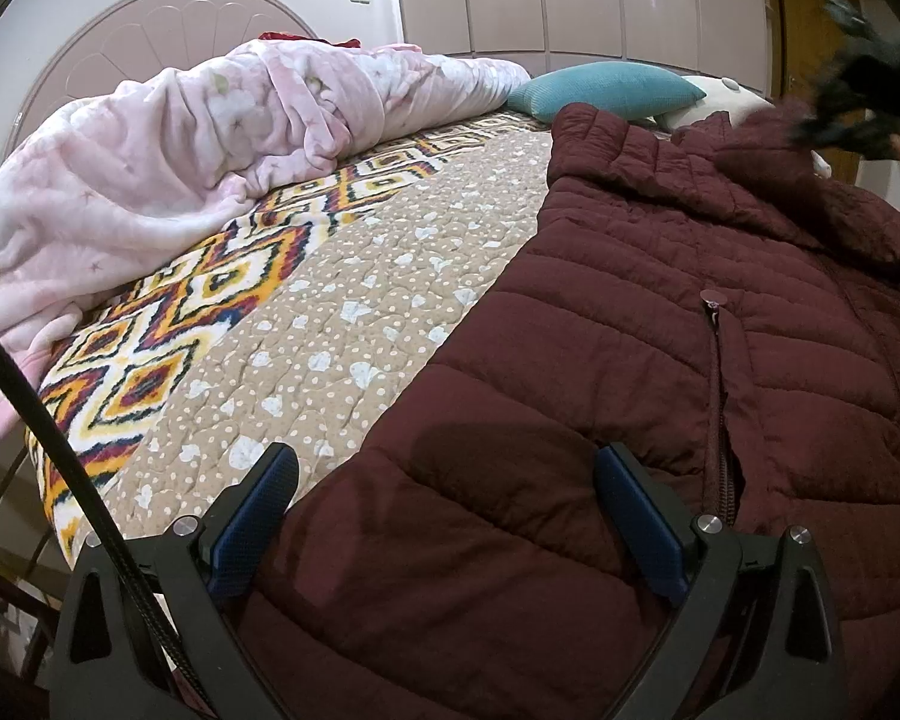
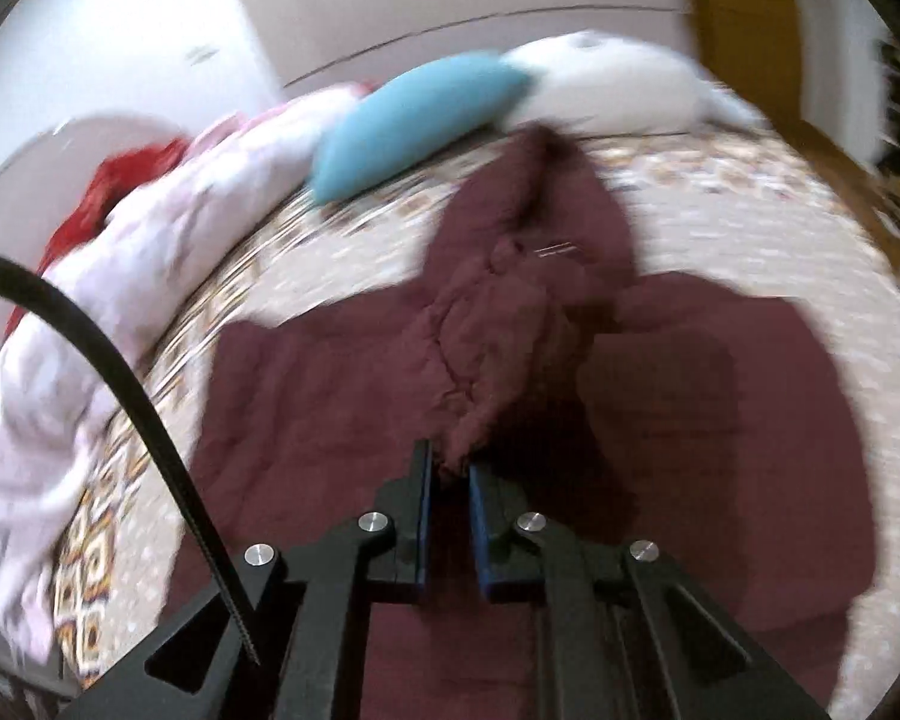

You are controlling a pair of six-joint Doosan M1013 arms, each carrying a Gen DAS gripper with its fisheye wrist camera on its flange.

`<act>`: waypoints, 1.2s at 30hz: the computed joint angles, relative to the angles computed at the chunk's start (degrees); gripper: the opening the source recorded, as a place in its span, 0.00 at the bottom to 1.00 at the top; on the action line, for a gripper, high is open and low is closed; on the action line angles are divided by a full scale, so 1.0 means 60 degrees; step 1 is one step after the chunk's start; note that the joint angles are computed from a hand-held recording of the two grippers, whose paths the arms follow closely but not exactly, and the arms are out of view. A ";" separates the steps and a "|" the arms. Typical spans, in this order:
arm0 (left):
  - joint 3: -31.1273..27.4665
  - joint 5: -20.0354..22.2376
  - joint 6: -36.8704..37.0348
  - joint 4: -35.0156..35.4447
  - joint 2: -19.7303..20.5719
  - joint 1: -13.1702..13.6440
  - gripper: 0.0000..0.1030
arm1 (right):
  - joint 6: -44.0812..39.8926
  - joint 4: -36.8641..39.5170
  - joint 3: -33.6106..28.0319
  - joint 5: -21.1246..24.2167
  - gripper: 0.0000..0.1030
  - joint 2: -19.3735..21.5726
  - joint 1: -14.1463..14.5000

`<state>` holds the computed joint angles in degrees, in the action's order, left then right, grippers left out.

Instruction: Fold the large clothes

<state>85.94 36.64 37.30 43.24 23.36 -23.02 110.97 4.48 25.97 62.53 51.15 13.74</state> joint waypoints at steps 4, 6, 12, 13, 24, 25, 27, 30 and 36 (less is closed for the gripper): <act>0.0040 -0.0034 0.0000 -0.0007 -0.0028 0.0016 0.96 | -0.1024 0.1453 -0.1645 0.1461 0.35 0.1036 0.0300; 0.0029 -0.0039 0.0032 -0.0056 -0.0036 0.0009 0.96 | -0.1350 0.1434 -0.1369 0.1421 0.39 0.0916 0.0446; -0.0048 -0.0051 0.0416 -0.0576 -0.0049 0.0041 0.96 | -0.1224 0.1454 0.2236 -0.0571 0.51 -0.1152 0.0310; -0.0076 0.0028 0.0504 -0.0648 -0.0053 0.0042 0.96 | -0.1135 0.1291 0.2718 -0.0748 0.51 -0.1470 0.0265; -0.0658 0.0703 0.2920 -0.2230 -0.0767 -0.0066 0.73 | -0.0775 0.1522 0.7477 -0.2628 0.60 -0.4986 -0.0670; -0.0754 0.0643 0.3220 -0.2355 -0.0871 -0.0083 0.71 | -0.0840 0.1782 0.7713 -0.2735 0.61 -0.5258 -0.0775; -0.1183 0.0613 0.3967 -0.2682 -0.0960 -0.0079 0.71 | -0.0915 0.2249 0.8056 -0.2943 0.66 -0.5826 -0.0939; -0.2255 0.0825 0.4850 -0.2693 -0.0826 -0.0112 0.71 | -0.1533 0.3629 0.8323 -0.3272 0.75 -0.6440 -0.1192; -0.6461 0.3202 0.6876 -0.3629 0.1047 0.0004 0.72 | -0.0196 0.2211 0.7596 -0.3847 0.83 -0.6882 -0.1035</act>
